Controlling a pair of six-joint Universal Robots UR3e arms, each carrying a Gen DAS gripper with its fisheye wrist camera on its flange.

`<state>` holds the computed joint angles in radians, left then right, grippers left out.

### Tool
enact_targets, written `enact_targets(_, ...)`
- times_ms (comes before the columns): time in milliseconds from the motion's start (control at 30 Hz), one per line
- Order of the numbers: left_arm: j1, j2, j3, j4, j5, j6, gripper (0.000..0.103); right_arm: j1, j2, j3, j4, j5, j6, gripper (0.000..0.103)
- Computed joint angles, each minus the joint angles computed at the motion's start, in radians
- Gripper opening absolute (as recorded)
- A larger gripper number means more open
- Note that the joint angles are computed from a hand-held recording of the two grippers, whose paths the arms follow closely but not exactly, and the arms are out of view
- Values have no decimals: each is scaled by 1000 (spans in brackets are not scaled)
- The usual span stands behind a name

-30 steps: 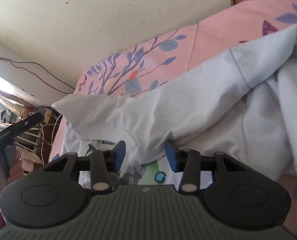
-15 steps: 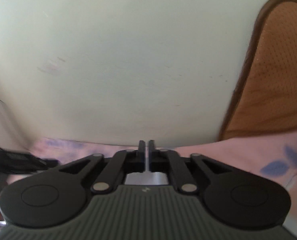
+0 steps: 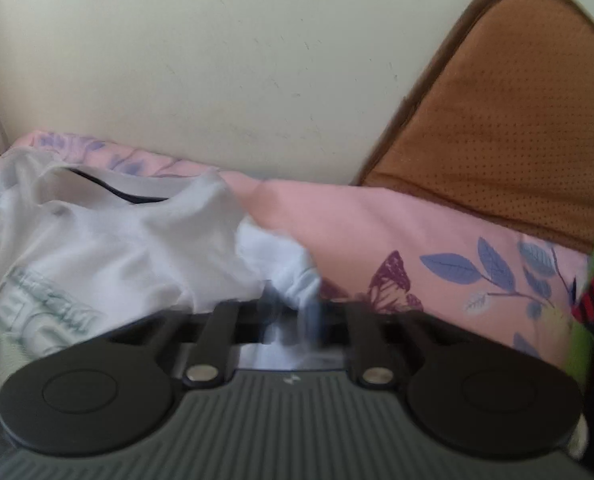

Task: Fold small clothes

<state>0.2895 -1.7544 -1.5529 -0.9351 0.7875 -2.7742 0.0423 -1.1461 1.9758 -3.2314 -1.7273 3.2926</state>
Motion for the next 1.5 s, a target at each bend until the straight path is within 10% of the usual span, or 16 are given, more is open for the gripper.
enact_targets(200, 330, 364, -239, -229, -54, 211, 44, 40, 129, -222, 86, -321, 140, 22)
enact_targets(300, 483, 481, -301, -392, -74, 367, 48, 55, 6, -73, -28, -243, 113, 52)
enact_targets(533, 785, 608, -324, -886, -110, 728, 49, 265, -169, 19, 3, -57, 61, 53)
enact_targets(867, 1033, 669, -381, -1324, 81, 1134, 60, 562, 106, -360, 136, 93, -72, 65)
enact_targets(933, 1009, 650, -393, -1329, 84, 1130, 59, 595, 149, -414, 181, 82, -75, 65)
enact_targets(1033, 947, 635, -412, -1227, 89, 1022, 3, 614, 159, -432, 246, 103, -32, 64)
enact_targets(1267, 1148, 482, 38, -1428, -239, 1031, 3, 638, 120, -319, 200, 227, 7, 52)
enact_targets(1500, 857, 152, 530, -920, -339, 334, 3, 659, 173, -291, 72, 239, 29, 53)
